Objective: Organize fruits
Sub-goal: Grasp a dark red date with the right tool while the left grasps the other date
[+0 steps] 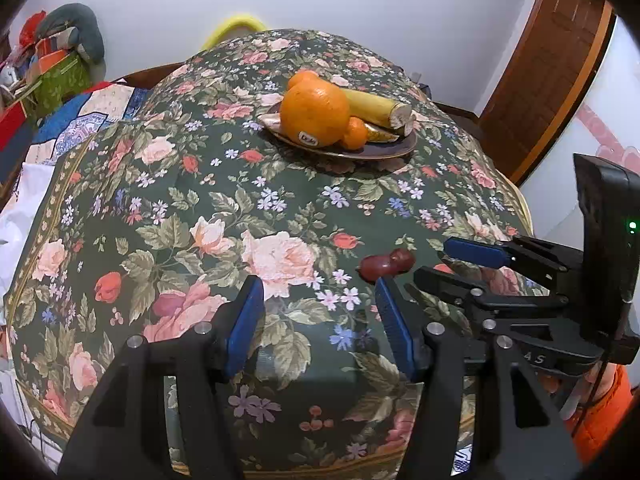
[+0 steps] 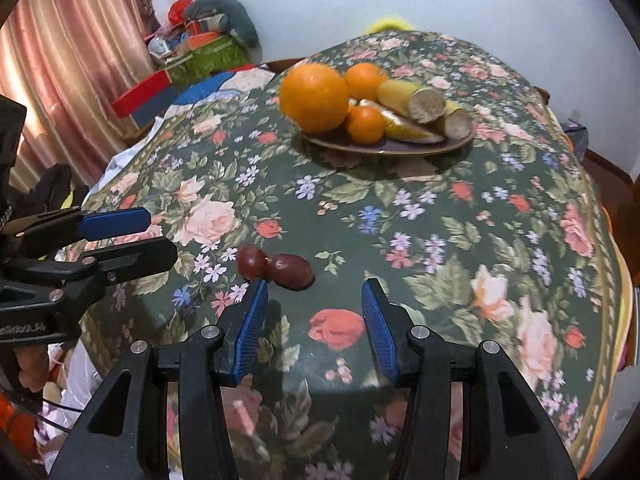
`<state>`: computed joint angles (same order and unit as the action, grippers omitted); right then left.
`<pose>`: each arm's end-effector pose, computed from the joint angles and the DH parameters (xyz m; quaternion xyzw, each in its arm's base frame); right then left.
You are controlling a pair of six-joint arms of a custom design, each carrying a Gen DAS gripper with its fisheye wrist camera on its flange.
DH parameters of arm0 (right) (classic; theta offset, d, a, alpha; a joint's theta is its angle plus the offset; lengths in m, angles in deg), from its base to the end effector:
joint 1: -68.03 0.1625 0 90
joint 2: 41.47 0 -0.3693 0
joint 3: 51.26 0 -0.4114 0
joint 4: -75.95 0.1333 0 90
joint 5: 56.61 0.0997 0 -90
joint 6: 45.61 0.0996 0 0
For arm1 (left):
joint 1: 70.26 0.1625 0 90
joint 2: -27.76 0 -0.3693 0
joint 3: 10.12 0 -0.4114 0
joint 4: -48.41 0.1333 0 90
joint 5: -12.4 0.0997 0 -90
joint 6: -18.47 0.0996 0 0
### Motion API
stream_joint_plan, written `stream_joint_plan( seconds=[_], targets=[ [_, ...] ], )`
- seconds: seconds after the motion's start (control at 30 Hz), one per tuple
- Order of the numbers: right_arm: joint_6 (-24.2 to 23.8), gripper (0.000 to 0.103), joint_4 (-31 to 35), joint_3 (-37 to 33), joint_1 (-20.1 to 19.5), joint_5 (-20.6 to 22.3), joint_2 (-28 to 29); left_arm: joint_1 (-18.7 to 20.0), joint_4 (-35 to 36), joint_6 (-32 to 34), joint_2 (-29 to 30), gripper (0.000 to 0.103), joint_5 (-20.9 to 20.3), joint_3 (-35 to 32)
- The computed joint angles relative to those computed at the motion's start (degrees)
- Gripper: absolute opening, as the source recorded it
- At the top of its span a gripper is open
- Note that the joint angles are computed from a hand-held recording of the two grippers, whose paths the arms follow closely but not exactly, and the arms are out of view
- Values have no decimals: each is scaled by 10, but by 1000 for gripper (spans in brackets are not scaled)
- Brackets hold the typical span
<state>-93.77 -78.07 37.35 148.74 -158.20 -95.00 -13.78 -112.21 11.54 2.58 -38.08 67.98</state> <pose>0.0003 -0.6999 0.1859 0.2967 -0.9168 0.1710 0.2052 -0.2229 -0.6927 -0.0515 0.1632 0.9170 -0.2513 0.2634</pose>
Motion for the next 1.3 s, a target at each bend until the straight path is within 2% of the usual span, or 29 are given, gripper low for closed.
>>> stream_joint_plan(
  seconds=[0.1, 0.17, 0.23, 0.33, 0.5, 0.63, 0.73, 0.9, 0.97, 1.07, 1.13, 1.3],
  targets=[
    [0, 43, 12, -11, 1, 0, 10, 4, 4, -3, 1, 58, -2, -2],
    [-1, 37, 13, -17, 2, 4, 16, 7, 7, -3, 3, 58, -3, -6],
    [2, 24, 23, -25, 1, 10, 20, 8, 11, -2, 6, 58, -5, -10],
    [8, 15, 45, -33, -4, 24, 21, 7, 9, 6, 10, 58, -8, -15],
    [13, 11, 48, -30, -9, 39, 15, 5, 16, 10, 18, 58, -17, -26],
    [16, 10, 36, -21, -13, 50, 2, 3, 28, 18, 29, 56, -23, -41],
    [4, 11, 8, -13, -12, 37, -5, 1, 36, 26, 41, 55, -26, -56],
    [-5, 11, -12, -6, -14, 28, -16, 4, 64, 33, 69, 43, -33, -99],
    [-6, 13, -11, -6, -15, 26, -19, 7, 79, 34, 83, 38, -29, -121],
    [-4, 23, 1, -10, -16, 27, -19, 9, 89, 35, 97, 37, -12, -142],
    [-7, 29, -2, -10, -16, 28, -18, 11, 82, 37, 94, 36, -16, -139],
    [-15, 29, 22, -26, -9, 30, 2, 15, 58, 35, 73, 35, -10, -112]
  ],
)
